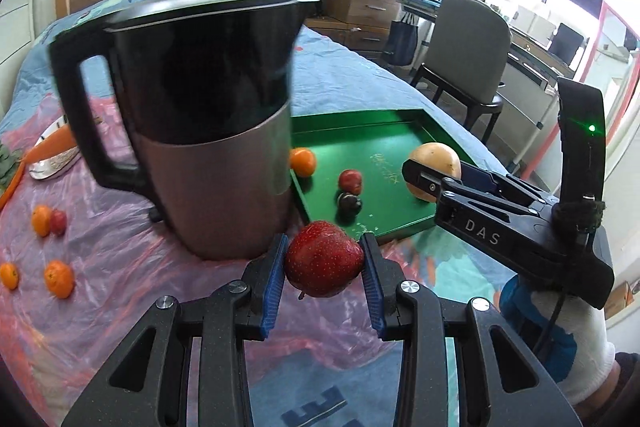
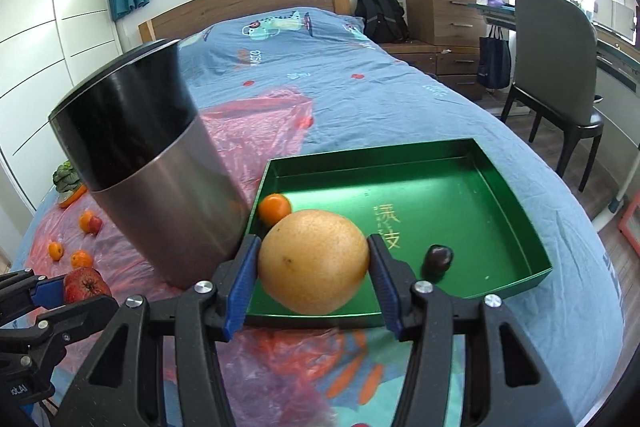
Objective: Organize fruits
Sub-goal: 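Carry the red apple and the grapefruit over to the green tray, then open the left tool to drop the apple while the right tool releases the grapefruit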
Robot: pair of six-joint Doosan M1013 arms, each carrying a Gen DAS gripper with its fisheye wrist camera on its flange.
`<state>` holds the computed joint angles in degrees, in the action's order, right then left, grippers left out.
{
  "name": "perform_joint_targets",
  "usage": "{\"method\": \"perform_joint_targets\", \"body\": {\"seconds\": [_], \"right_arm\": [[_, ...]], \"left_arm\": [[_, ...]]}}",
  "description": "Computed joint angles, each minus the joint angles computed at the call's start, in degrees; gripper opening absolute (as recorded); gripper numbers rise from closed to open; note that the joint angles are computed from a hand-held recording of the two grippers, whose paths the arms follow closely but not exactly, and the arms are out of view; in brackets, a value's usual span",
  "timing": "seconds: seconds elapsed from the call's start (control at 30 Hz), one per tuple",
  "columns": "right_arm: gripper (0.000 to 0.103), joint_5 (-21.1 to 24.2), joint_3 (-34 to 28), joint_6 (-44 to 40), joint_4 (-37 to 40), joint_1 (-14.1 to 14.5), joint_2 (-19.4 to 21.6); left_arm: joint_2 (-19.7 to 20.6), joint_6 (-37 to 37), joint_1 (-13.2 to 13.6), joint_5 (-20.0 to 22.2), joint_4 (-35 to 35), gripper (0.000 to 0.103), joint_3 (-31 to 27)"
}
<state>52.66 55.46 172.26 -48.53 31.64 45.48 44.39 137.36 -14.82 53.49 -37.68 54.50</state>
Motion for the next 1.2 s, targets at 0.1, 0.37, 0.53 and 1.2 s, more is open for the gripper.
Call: {"method": "perform_joint_targets", "body": {"seconds": [0.1, 0.37, 0.53, 1.2], "right_arm": [[0.095, -0.5, 2.7, 1.1, -0.4, -1.5, -1.1], [0.095, -1.9, 6.8, 1.7, -0.7, -5.2, -2.2], [0.095, -2.6, 7.4, -0.9, 0.4, -7.1, -1.7], [0.096, -7.7, 7.5, -8.1, 4.6, -10.1, -0.1]], "left_arm": [[1.5, -0.6, -1.8, 0.7, 0.8, 0.031, -2.6], [7.7, -4.1, -5.2, 3.6, 5.0, 0.031, -12.6], [11.6, -5.9, -6.4, 4.0, 7.9, 0.031, -18.7], [18.5, -7.7, -8.8, 8.6, 10.5, 0.031, -27.2]]}}
